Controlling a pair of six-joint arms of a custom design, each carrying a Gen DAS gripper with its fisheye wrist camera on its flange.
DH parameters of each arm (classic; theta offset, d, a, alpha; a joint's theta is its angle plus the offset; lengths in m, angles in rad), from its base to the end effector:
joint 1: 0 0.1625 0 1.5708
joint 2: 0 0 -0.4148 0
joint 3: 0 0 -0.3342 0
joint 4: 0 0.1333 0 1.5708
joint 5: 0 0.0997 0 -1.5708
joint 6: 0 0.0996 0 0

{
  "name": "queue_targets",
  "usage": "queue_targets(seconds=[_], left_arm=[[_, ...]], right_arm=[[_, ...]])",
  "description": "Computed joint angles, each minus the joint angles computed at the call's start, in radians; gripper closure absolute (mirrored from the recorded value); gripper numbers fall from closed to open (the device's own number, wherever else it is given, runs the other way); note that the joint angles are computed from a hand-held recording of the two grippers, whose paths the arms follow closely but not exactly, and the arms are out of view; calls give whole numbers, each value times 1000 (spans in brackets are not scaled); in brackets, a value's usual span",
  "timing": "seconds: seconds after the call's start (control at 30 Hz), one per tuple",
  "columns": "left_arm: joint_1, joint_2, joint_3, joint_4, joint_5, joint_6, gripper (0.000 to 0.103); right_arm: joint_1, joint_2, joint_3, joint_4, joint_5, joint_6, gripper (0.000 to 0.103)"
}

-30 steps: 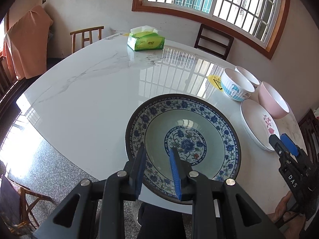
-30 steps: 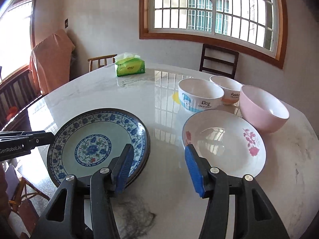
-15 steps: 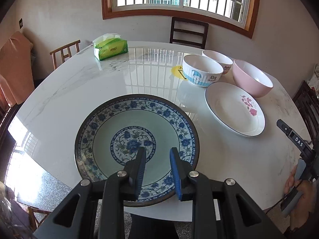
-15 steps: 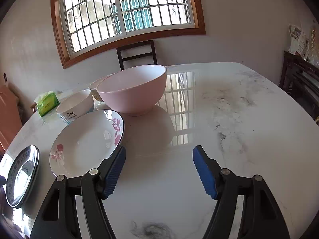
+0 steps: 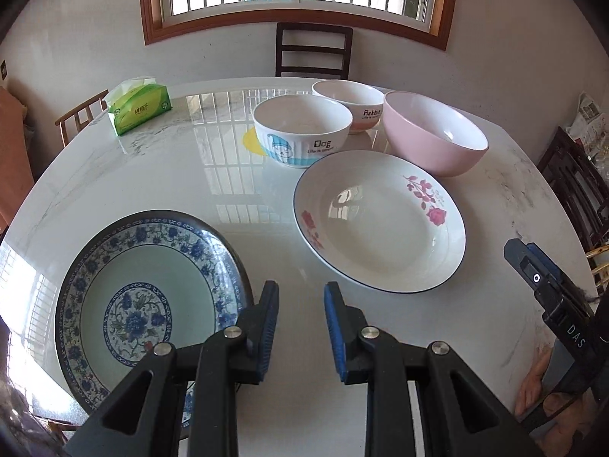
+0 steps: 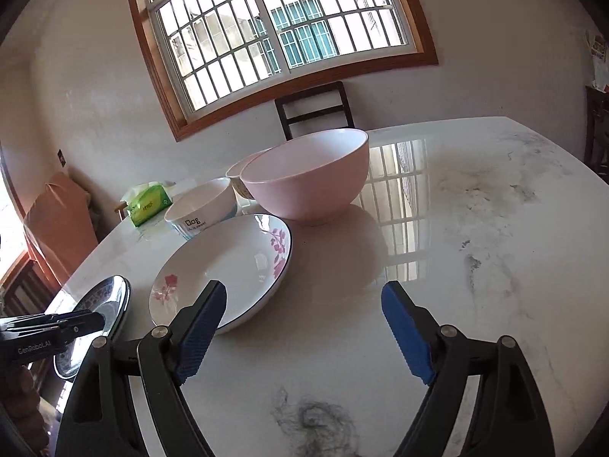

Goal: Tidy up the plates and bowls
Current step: 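Reach both tools to the white pink-flower plate and grasp its rim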

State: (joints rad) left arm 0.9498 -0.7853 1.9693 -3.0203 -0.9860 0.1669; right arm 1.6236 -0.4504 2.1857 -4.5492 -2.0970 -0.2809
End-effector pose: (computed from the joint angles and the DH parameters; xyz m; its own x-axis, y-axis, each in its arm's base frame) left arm -0.1596 -0.5466 0.0923 -0.6586 0.4926 -0.5689 0.6803 0.7129 -0.1703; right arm 0.1060 -0.4273 0.0801 -0.8491 0.3233 0.4178 -0.2627 0.4278 -0.8649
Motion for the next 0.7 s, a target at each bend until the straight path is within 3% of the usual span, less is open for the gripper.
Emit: queue_targets(seconds=[0.13,0.33,0.43,0.53,0.7], left_arm=[[7,40,-77,83,-31,-30,78],[37,75,-187,184,-86,-83,78],[50,94,-246,242,-104,-99,71],[75,114,-319,333,-152,-138,71],[89,132,-381,373,-167,-176,70]], right_arm=[[-19,-15,25,7,45,28,19],[-75,-75,76,95,138,146,19],[-98,-101,84,141,168,190,19],[-111,-129,71,215,185,209,20],[-110,-151,10,333,184,192,21]])
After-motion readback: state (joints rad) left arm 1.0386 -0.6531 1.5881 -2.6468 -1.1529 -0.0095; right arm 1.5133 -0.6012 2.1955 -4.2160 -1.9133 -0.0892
